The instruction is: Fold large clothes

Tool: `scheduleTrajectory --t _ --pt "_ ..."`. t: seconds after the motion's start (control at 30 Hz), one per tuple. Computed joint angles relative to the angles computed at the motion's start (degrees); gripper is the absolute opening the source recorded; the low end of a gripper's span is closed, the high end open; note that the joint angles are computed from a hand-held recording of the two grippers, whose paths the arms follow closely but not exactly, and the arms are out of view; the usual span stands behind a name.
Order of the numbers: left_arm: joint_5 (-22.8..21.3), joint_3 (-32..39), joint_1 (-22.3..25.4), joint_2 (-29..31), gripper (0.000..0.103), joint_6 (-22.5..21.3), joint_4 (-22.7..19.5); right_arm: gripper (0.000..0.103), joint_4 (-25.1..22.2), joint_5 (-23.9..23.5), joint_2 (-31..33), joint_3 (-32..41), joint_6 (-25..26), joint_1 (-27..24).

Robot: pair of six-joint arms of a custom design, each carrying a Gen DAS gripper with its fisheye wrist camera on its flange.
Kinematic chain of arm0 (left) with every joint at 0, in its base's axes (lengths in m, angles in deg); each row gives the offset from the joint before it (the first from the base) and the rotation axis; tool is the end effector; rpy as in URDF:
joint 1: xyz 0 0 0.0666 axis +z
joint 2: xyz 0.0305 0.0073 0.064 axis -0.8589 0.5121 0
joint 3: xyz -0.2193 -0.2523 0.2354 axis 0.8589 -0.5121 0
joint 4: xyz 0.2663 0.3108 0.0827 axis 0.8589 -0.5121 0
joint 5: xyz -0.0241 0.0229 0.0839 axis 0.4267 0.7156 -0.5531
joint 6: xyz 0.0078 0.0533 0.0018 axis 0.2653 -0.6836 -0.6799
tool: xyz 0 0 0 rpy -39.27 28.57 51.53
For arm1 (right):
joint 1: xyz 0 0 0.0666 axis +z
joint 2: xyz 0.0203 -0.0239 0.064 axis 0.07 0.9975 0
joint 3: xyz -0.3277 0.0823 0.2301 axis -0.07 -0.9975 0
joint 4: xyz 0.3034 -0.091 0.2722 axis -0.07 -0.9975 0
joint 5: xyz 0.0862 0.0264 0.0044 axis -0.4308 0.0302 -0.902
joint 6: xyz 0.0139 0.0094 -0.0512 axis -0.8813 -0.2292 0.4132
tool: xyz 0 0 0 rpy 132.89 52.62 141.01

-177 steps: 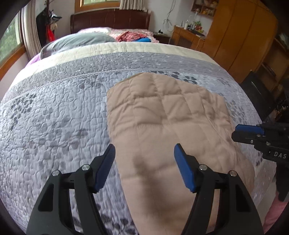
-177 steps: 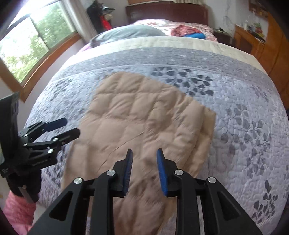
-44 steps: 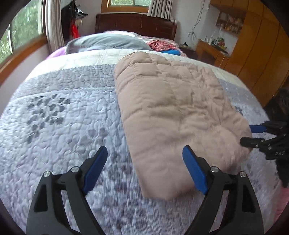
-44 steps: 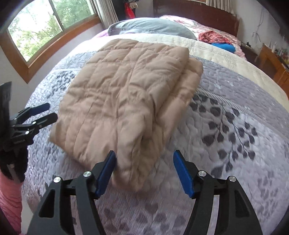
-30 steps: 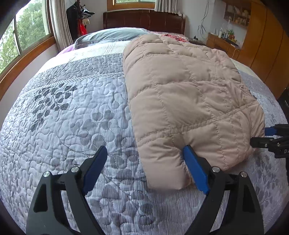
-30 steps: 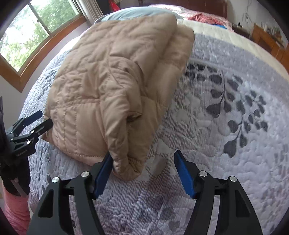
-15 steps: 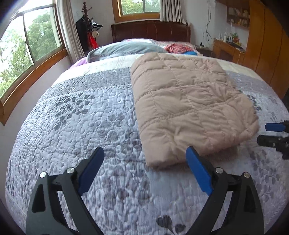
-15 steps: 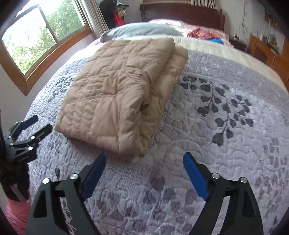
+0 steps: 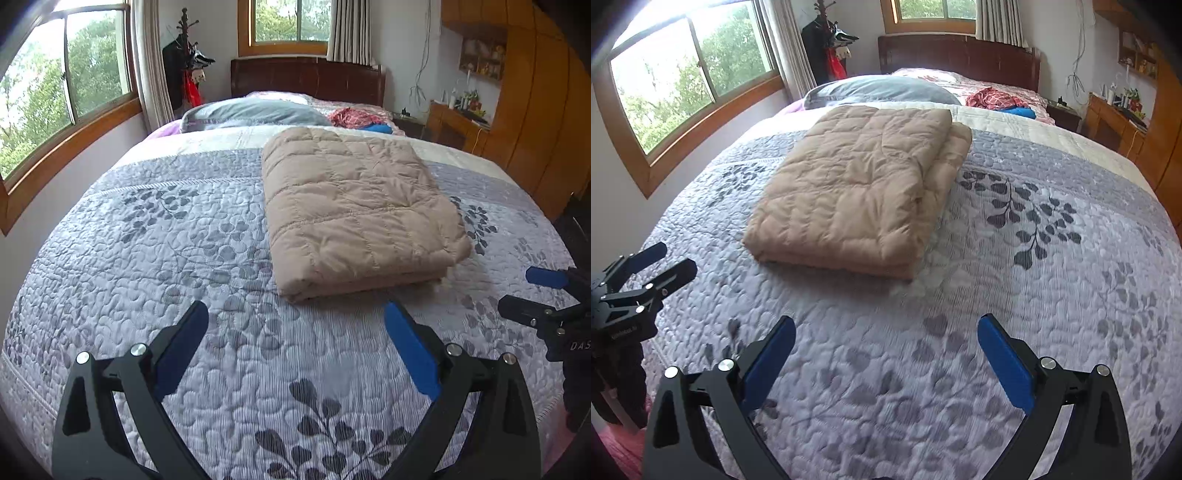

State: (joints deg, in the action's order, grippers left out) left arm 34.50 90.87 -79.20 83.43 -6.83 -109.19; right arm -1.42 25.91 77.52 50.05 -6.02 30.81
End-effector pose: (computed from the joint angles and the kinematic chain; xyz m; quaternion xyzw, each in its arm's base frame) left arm 0.6430 -0.2340 0.5406 0.1467 0.9132 -0.0643 0.3746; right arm 0.5719 0.2821 0.5152 0.0286 0.9492 0.0716 0.3050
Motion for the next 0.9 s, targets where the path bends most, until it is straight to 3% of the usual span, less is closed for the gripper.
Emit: scheduleTrajectory --t 0.27,0.6,0.9 --pt "-0.93 -8.87 -0.17 -6.11 0.096 0.45 4.21 0.099 2.73 1.13 -3.94 -5.0 -2.41 1.72" --pt "-1.27 -13.91 0.0 -9.8 0.096 2.72 6.0 0.099 3.22 6.65 -6.66 -7.23 -3.44 4.51" --pt "-2.05 -17.18 0.11 -12.24 0.096 3.41 7.48 0.099 2.86 7.74 -7.41 -8.27 -4.54 5.66"
